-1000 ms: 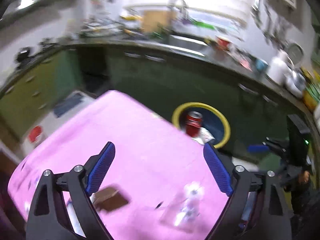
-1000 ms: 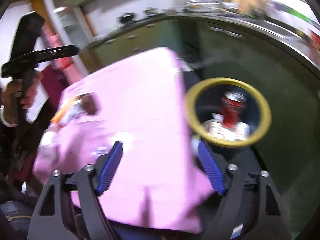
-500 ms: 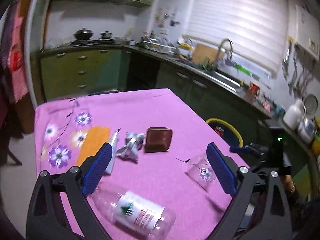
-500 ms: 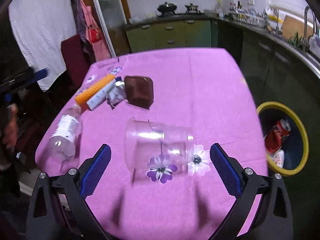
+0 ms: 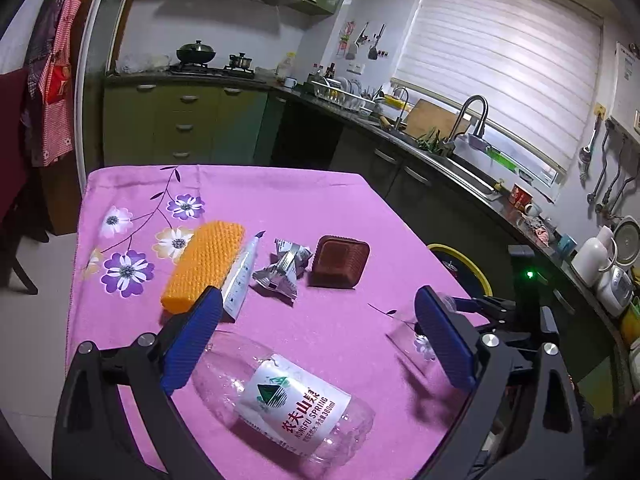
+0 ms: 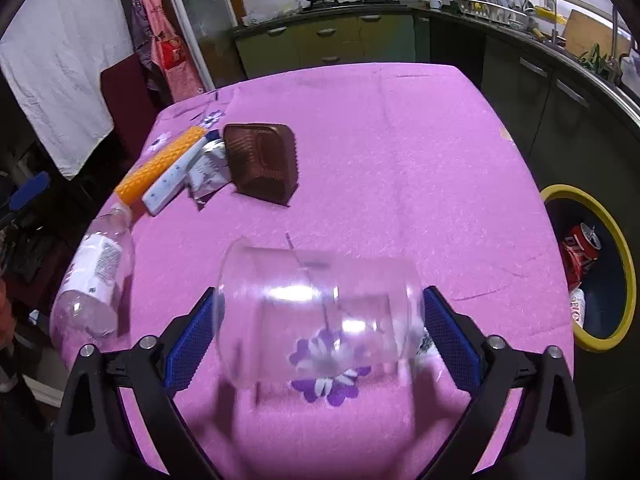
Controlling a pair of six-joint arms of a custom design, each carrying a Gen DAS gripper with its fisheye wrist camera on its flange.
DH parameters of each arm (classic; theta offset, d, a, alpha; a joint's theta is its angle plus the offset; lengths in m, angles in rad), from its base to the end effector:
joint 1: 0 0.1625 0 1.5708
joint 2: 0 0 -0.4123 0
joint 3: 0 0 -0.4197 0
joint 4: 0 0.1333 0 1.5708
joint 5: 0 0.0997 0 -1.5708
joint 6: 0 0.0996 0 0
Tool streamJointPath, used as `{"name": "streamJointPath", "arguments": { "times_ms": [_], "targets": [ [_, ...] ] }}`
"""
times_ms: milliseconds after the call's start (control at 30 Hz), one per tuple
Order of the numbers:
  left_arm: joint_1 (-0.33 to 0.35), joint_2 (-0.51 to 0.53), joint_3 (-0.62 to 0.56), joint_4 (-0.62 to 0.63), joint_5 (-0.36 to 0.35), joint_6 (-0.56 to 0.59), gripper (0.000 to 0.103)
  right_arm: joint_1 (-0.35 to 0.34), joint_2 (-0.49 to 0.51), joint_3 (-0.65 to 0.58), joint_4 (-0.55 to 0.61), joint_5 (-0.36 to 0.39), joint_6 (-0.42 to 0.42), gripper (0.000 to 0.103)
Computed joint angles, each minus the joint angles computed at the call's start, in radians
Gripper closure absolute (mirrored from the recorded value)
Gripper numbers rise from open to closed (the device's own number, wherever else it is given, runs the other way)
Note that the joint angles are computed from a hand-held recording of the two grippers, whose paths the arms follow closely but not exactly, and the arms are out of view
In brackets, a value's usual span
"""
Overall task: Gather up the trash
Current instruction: 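Grasp the clear plastic cup on its side with the right gripper, then drop the plastic cup into the yellow bin with the right gripper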
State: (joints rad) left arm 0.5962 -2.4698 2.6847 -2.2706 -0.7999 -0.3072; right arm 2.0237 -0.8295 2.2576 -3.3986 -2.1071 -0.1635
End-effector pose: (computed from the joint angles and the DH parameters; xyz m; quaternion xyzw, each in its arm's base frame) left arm -0.0590 -0.2850 0.3129 0.2093 0.8795 -0.3965 0.1595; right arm 0.2768 -0.3805 0.0111 0.2366 -0.9165 0.2269 0.2294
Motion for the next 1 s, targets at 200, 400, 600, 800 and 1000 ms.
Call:
{"name": "streamJointPath", "arguments": {
  "times_ms": [200,400,600,800,1000],
  "targets": [
    [0.011,0.007,0.010,-0.020,-0.002,0.008,0.011,-0.010,0.014,-0.014,0.006,0.009,0.002,0.022],
    [0.022,0.023,0.011,-0.035,-0.023,0.012,0.011,-0.007,-0.034,0.025,-0.028,0.037,-0.005,0.022],
    [0.029,0.038,0.011,-0.052,-0.025,0.013,0.011,-0.006,-0.150,0.083,-0.086,0.009,-0.003,0.022],
    [0.016,0.040,0.011,-0.045,-0.017,0.009,0.011,-0.087,-0.257,0.088,-0.120,-0.155,-0.025,0.022],
    [-0.002,0.052,0.007,-0.021,-0.008,-0.010,0.011,-0.246,-0.247,0.026,-0.129,-0.240,-0.080,0.022]
  ]
}}
